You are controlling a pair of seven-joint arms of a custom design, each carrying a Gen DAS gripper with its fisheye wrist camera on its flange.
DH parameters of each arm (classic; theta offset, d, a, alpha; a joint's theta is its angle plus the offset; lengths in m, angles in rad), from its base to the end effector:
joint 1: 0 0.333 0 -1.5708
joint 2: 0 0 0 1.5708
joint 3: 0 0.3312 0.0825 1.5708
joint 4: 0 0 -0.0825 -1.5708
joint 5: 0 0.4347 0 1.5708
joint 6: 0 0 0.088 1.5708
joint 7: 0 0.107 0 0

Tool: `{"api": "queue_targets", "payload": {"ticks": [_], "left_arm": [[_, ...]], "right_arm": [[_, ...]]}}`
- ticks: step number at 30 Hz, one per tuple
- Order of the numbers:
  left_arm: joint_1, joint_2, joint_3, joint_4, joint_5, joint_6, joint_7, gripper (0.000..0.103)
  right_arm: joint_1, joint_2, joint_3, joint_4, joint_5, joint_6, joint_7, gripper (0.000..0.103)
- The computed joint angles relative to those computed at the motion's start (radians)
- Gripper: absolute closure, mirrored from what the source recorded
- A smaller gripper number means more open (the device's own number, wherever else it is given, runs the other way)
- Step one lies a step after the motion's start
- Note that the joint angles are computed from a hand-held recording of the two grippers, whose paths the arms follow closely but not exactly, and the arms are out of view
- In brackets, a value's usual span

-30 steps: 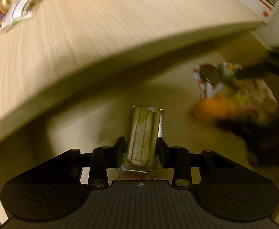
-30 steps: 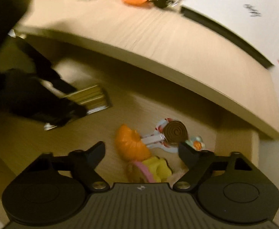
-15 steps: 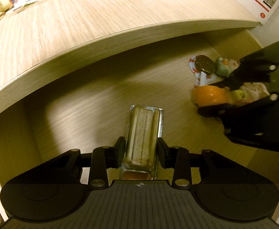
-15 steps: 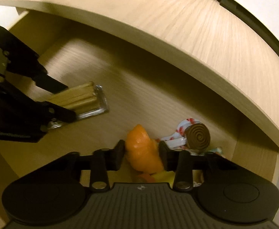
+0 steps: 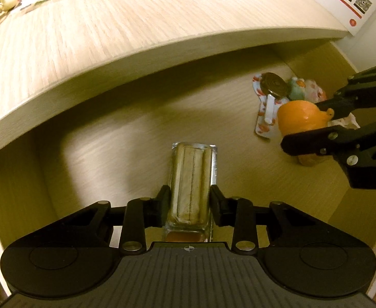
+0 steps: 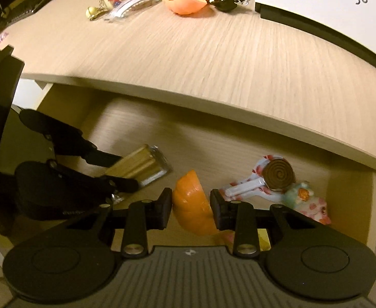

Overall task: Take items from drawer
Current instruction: 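Grasp the second orange pumpkin half with the right tool while the left tool holds the tray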

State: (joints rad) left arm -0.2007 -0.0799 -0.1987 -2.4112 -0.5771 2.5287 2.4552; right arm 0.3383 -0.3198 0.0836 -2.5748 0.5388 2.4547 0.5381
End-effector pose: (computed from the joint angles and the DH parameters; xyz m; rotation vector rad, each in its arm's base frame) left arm 0.4940 -0.2021 0.3402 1.0912 -2.8554 0.6299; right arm 0.4298 0.1918 0.3746 -2.6500 0.6825 -0.0174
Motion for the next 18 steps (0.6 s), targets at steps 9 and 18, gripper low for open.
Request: {"api": "queue_targets", "payload": {"ticks": [9,18], "left_arm": [[0.011,-0.051,0.019,-0.014,-0.007,-0.092,0.061,0.067],[0.025,-0.145,0.052,-0.009,-0.064,-0.242,0.184,0.067]], "right_arm": [[-0.016,-0.034,0.001,-0.033,-0.047,0.036,-0.005,0.071],[-0.023,-0.056,-0.015,-0.053,-0.038,0.036,-0.017,0.071]]}}
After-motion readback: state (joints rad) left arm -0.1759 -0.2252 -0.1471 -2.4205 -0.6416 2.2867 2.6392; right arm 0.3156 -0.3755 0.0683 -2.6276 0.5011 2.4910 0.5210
